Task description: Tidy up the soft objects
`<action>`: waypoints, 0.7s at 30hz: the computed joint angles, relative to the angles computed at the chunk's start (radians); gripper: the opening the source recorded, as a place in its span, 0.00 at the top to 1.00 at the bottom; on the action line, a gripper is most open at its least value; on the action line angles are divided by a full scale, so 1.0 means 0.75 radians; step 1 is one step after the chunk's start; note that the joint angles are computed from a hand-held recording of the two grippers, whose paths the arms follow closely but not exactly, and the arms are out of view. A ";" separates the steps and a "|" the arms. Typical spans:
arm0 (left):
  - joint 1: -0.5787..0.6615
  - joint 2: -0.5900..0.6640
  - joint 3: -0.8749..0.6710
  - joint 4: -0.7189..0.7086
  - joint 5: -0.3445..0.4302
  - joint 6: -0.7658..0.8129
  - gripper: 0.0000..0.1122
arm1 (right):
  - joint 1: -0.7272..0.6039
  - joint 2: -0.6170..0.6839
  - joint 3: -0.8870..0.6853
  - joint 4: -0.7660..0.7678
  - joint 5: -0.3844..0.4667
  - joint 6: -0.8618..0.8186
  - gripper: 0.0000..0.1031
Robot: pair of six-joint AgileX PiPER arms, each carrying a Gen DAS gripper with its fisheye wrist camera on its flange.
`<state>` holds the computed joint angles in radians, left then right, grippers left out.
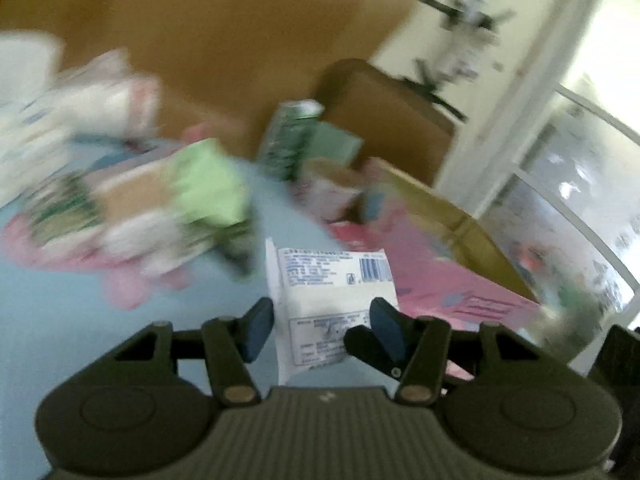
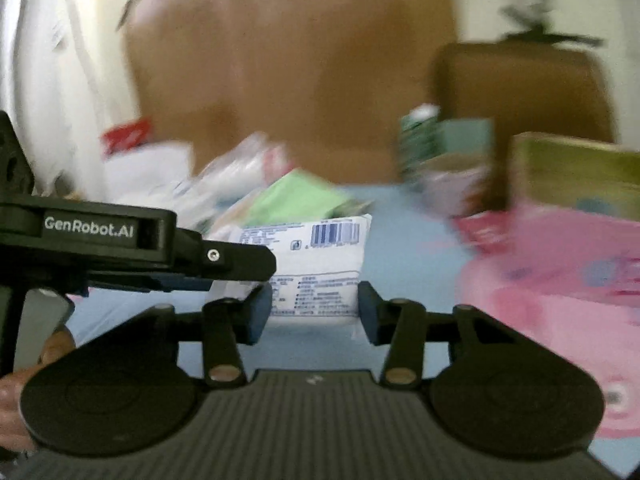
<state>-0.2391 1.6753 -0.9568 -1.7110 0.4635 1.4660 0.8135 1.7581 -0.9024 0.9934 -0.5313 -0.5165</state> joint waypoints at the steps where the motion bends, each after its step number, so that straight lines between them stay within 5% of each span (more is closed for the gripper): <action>1: -0.050 0.016 -0.052 0.017 -0.024 -0.020 0.53 | -0.009 -0.030 0.035 0.009 -0.053 -0.001 0.52; 4: -0.195 0.101 -0.273 0.185 -0.088 -0.212 0.53 | -0.057 -0.114 0.129 0.014 -0.201 0.004 0.52; 9: -0.398 0.361 -0.754 0.711 -0.120 -0.766 0.53 | -0.268 -0.222 0.242 -0.097 -0.246 0.142 0.52; 17: -0.591 0.888 -1.655 1.543 0.120 -1.650 0.52 | -0.598 -0.187 0.297 -0.261 -0.256 0.284 0.50; 21: -0.623 1.065 -1.958 1.639 0.251 -1.793 0.48 | -0.657 -0.146 0.321 -0.225 -0.313 0.299 0.35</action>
<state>-0.7065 2.4741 -2.4256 -0.4817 0.6519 0.1215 0.3209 1.6484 -0.6618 0.8246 -0.7661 -0.2922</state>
